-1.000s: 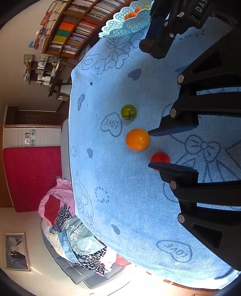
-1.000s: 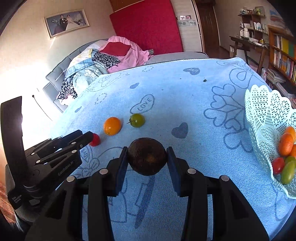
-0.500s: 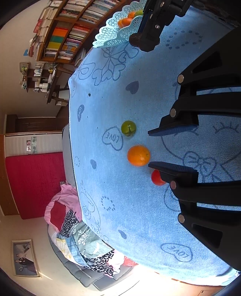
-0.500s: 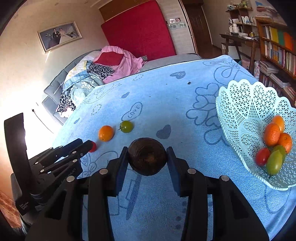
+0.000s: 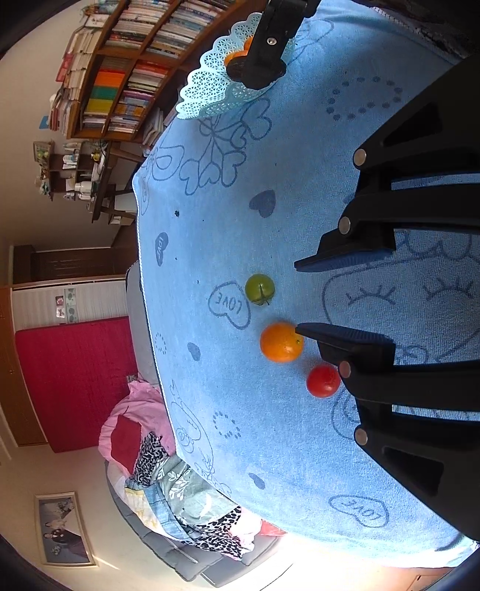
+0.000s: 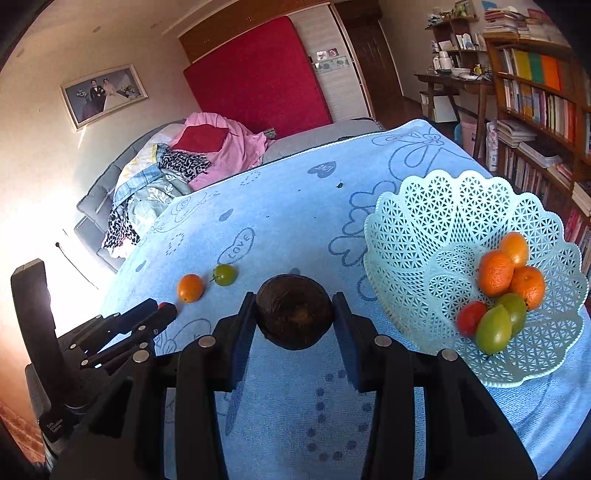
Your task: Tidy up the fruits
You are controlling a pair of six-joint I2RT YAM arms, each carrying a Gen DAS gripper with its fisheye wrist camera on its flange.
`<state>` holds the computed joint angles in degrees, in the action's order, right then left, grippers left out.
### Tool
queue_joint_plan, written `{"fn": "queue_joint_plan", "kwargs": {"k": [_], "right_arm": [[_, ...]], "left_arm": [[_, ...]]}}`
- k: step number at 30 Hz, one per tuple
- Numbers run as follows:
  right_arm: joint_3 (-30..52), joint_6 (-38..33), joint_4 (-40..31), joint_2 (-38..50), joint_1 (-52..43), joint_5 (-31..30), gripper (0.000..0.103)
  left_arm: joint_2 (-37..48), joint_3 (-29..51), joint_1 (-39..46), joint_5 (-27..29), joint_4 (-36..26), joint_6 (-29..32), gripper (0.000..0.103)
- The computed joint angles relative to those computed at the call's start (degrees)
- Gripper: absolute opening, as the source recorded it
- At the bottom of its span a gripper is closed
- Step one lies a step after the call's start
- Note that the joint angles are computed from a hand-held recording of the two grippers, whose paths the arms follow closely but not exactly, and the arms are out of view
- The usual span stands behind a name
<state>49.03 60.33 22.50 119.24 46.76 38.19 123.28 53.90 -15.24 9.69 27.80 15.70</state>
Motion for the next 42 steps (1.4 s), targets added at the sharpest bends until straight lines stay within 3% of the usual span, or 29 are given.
{"fn": "queue_joint_plan", "kwargs": {"k": [20,25,31,36,42], "right_arm": [[-5.25,2.58,3.05,-3.48,-0.39,2.74,0.043],[-7.90,5.31,1.45,-5.93,-0.90,4.90,0.043],[-10.19,10.10,-1.61,-7.23,-3.73,3.21,0.043],[-13.20,14.04,0.03,-7.96,-5.43,1.69,0.053],[-15.95,16.26,0.25,-10.57,-4.91,4.02,0.054]], "left_arm": [[-1.00,-1.52,-3.08,-0.29,0.69,0.75,0.029],[-2.16,-2.03,-4.92,-0.21,0.97,0.83,0.029],[-3.50,-2.17,-7.49,-0.11,0.66,0.69,0.029],[-4.02,-0.59,-9.52,0.60,-1.38,-0.04,0.029],[-4.32,1.50,-11.93,1.68,-3.46,-0.49,0.029]]}}
